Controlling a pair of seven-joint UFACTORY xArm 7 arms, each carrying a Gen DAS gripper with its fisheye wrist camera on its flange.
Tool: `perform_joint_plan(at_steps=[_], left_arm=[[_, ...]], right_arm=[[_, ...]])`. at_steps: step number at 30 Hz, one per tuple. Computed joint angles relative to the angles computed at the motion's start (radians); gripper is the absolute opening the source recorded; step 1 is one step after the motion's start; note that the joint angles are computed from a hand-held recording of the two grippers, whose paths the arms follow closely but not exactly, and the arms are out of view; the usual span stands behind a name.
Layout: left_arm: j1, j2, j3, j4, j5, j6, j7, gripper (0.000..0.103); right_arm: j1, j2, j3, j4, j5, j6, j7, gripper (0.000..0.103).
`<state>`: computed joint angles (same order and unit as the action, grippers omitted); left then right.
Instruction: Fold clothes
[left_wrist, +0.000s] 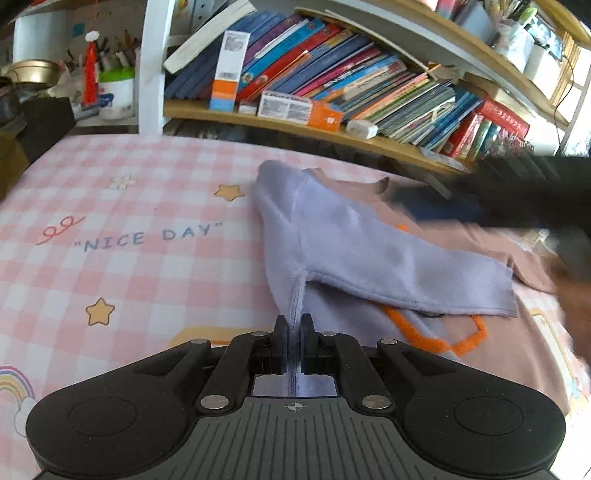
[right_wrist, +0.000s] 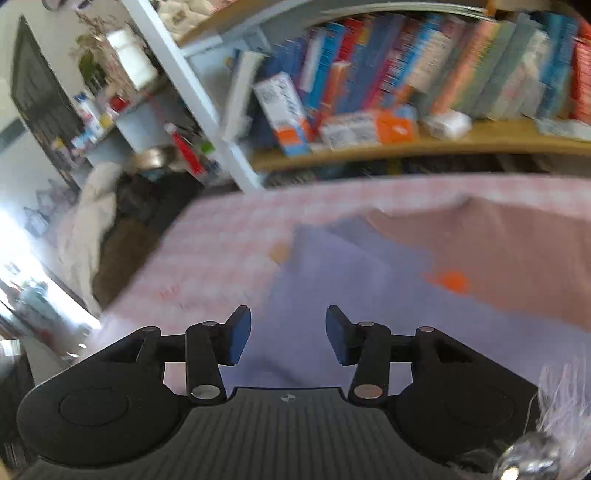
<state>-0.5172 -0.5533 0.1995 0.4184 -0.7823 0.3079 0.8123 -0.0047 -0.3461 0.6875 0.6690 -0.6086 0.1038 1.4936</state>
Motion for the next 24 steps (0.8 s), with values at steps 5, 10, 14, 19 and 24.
perform_joint_plan(at_steps=[5, 10, 14, 19, 24], left_arm=[[0.016, 0.006, 0.001, 0.001, 0.006, -0.011, -0.003, 0.009], [0.034, -0.008, -0.007, 0.002, 0.040, -0.009, 0.004, 0.015], [0.068, -0.025, -0.055, -0.025, 0.098, -0.014, -0.074, 0.021], [0.111, -0.081, -0.101, -0.087, 0.183, -0.020, -0.218, 0.028], [0.092, -0.067, -0.081, -0.098, 0.246, -0.045, -0.289, 0.024]], right_arm=[[0.301, -0.303, -0.164, -0.243, 0.235, 0.262, -0.031, 0.043], [0.420, -0.506, -0.205, -0.370, 0.329, 0.472, -0.051, 0.041], [0.412, -0.565, -0.229, -0.443, 0.349, 0.431, -0.047, 0.041], [0.325, -0.509, -0.236, -0.448, 0.331, 0.350, -0.067, 0.041], [0.269, -0.493, -0.244, -0.470, 0.340, 0.289, -0.052, 0.029]])
